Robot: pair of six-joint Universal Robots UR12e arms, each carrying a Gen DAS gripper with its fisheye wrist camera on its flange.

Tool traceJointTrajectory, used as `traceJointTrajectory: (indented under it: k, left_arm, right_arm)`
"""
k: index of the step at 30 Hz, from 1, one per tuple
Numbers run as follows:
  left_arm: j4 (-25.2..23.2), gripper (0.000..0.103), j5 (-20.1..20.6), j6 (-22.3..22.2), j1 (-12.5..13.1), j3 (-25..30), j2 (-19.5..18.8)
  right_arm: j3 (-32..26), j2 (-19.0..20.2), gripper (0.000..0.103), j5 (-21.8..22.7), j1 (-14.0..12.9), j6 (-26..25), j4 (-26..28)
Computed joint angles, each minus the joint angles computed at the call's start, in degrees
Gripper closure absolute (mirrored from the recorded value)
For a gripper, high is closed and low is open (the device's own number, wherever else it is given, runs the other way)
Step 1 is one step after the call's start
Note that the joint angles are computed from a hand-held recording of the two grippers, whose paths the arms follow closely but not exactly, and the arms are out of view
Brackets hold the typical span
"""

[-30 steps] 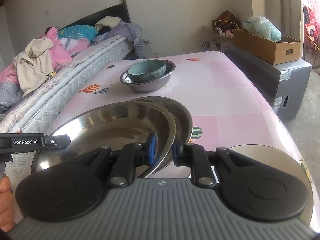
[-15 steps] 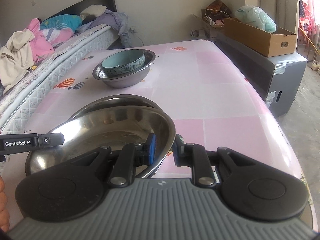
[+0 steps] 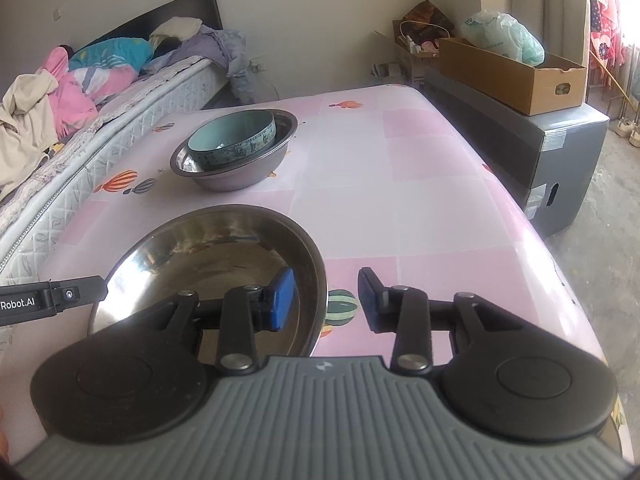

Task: Organize plates and bowls
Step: 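Open the right tool and lift both tools off the stacked plates, then move both open tools to the rim of the white calligraphy plate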

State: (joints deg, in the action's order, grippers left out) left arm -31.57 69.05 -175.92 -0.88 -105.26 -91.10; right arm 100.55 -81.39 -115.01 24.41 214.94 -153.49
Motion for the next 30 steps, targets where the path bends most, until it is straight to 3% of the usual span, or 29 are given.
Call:
traceJointTrajectory:
  k: [10, 18, 30]
  left_arm:
    - [0.3, 0.027, 1.5, 0.4, 0.1, -1.9, 3.1]
    - [-2.3, 0.020, 1.0, 3.0, -0.2, -4.2, 6.6]
    - [-6.7, 0.020, -0.6, 8.1, -3.4, -7.7, 10.0]
  right_arm:
    - [2.1, -2.5, 0.057, -0.2, 0.8, 1.9, -2.6]
    - [7.0, -7.6, 0.056, -0.3, 1.4, 6.1, -4.4]
    - [17.3, -17.9, 0.056, -4.8, 1.7, 17.8, -1.4]
